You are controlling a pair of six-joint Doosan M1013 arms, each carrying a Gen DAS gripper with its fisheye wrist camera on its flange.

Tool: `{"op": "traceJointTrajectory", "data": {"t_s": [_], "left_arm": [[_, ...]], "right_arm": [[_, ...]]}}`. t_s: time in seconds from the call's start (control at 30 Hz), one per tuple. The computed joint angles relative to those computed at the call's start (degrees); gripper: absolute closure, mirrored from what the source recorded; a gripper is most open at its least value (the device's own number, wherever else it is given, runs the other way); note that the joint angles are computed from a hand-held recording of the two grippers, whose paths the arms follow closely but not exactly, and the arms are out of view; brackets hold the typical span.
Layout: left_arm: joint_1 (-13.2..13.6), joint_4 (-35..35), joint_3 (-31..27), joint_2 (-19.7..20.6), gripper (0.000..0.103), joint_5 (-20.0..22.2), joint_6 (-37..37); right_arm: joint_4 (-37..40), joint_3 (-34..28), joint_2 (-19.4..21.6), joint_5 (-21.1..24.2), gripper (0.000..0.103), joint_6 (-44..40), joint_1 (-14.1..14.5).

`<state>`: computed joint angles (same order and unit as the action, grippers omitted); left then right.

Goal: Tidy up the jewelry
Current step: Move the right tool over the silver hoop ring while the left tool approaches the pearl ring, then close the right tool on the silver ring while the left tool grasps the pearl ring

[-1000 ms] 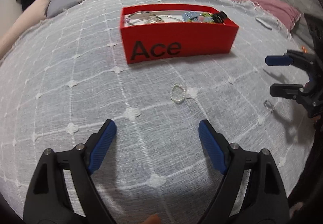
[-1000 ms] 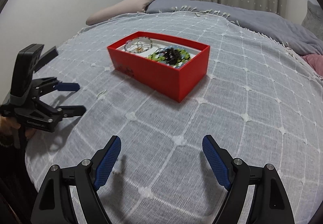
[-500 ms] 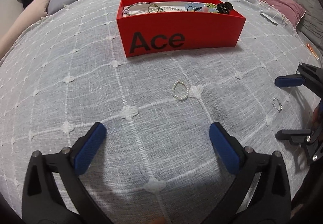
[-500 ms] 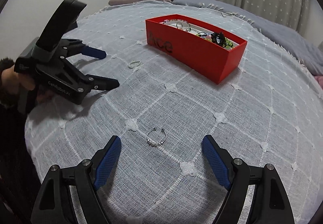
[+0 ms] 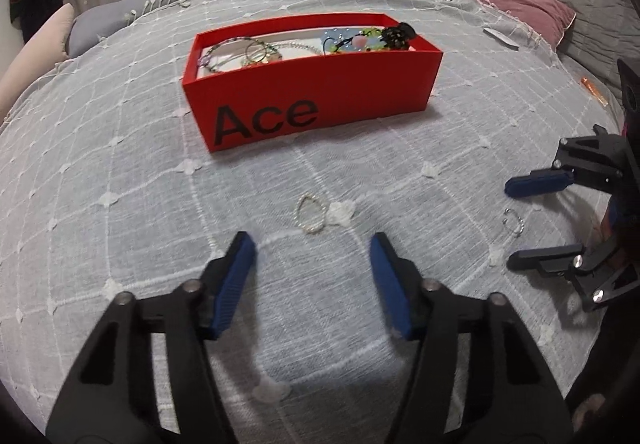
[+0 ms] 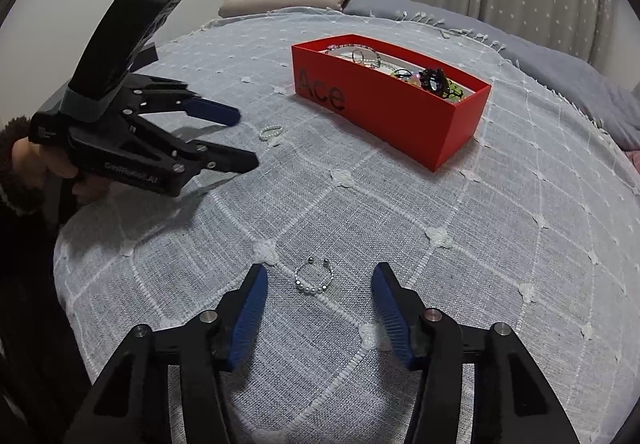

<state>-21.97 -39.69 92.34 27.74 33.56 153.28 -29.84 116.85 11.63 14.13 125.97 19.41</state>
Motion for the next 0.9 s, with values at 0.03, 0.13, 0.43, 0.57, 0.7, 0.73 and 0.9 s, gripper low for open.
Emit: {"op": "traceJointTrajectory", "data": {"t_s": [0.03, 0.13, 0.43, 0.57, 0.7, 0.73, 0.9], "left_arm": [[0.02, 0.01, -0.38, 0.21, 0.047, 0.33, -0.21], [0.12, -0.4, -1.22, 0.72, 0.053, 1.61, -0.52], [-0.07, -0.71, -2.01, 1.28, 0.066, 2.9, -1.29], [-0.31, -0.57, -1.55, 1.04, 0.071, 1.95, -1.02], [-0.59, -0.42, -1.09, 0.74, 0.078, 1.01, -0.51], [-0.67, -0.33, -0.96, 0.66, 0.078, 0.72, -0.49], [-0.62, -0.95, -0.71, 0.44, 0.092, 1.0, -0.48]], "right_arm": [[0.58, 0.02, -0.01, -0.15, 0.053, -0.84, 0.01], [0.24, 0.06, -0.05, -0.13, 0.059, -1.29, 0.27], [4.92, -0.01, -0.04, -0.16, 0.078, -8.02, 0.53], [7.6, -0.01, -0.1, -0.3, 0.078, -10.25, 0.31], [7.76, -0.01, -0.08, -0.31, 0.079, -10.38, 0.29], [7.87, -0.03, -0.06, -0.32, 0.08, -10.51, 0.29], [7.43, -0.1, -0.03, -0.15, 0.085, -10.15, 0.3]]}}
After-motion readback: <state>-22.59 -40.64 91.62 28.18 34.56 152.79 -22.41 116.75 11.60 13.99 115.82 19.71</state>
